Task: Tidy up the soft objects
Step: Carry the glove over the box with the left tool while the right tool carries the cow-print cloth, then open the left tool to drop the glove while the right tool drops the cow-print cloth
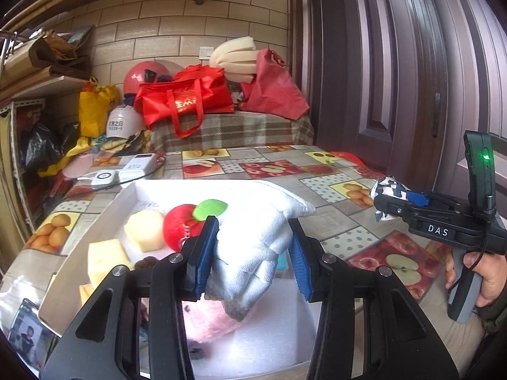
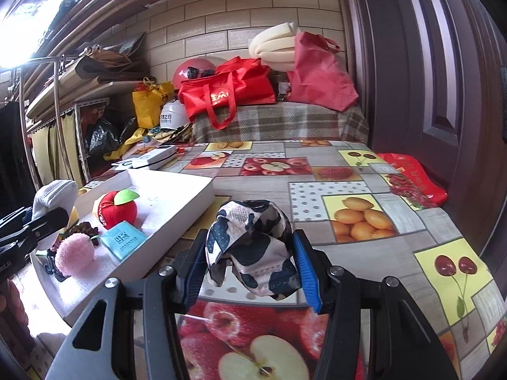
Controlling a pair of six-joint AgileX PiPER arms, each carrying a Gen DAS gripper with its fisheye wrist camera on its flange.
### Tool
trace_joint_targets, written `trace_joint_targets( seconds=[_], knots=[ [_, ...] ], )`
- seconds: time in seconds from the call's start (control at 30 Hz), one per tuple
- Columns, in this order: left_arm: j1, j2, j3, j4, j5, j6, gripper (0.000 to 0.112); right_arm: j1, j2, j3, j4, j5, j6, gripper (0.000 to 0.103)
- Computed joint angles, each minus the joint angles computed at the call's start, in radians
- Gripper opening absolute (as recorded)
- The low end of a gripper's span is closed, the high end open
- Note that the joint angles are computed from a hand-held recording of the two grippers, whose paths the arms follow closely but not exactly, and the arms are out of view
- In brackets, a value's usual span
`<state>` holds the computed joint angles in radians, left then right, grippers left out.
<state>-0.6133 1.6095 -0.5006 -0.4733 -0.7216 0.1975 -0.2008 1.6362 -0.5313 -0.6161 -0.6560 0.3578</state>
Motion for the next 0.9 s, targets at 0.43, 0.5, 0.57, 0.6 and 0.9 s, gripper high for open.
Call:
trace_joint_targets(
  seconds=[0.43,0.5,0.57,0.6,0.9],
  knots=[
    [0.157,-0.001,0.020,-0.031,-0.017,-0.031,0.043,0.178,0.048,-0.049,0.115,0.011,-0.079,0.052],
    [0.199,0.011,-0.004,-0.020,0.018,-0.048,0.043,0.205,0.062,-0.065,0.109,0.011,-0.062,0.052],
    [0.230,0.030,-0.039,-0.031,0.063,-0.037,0.043,0.231,0.074,-0.081,0.095,0.003,-0.042,0.052],
    [0.237,0.038,-0.054,-0.042,0.078,-0.027,0.043,0.251,0.082,-0.091,0.098,0.002,-0.039,0.052],
    [0.252,0.067,-0.103,-0.094,0.128,0.029,0.044,0.404,0.133,-0.166,0.185,0.046,-0.130,0.052]
  ],
)
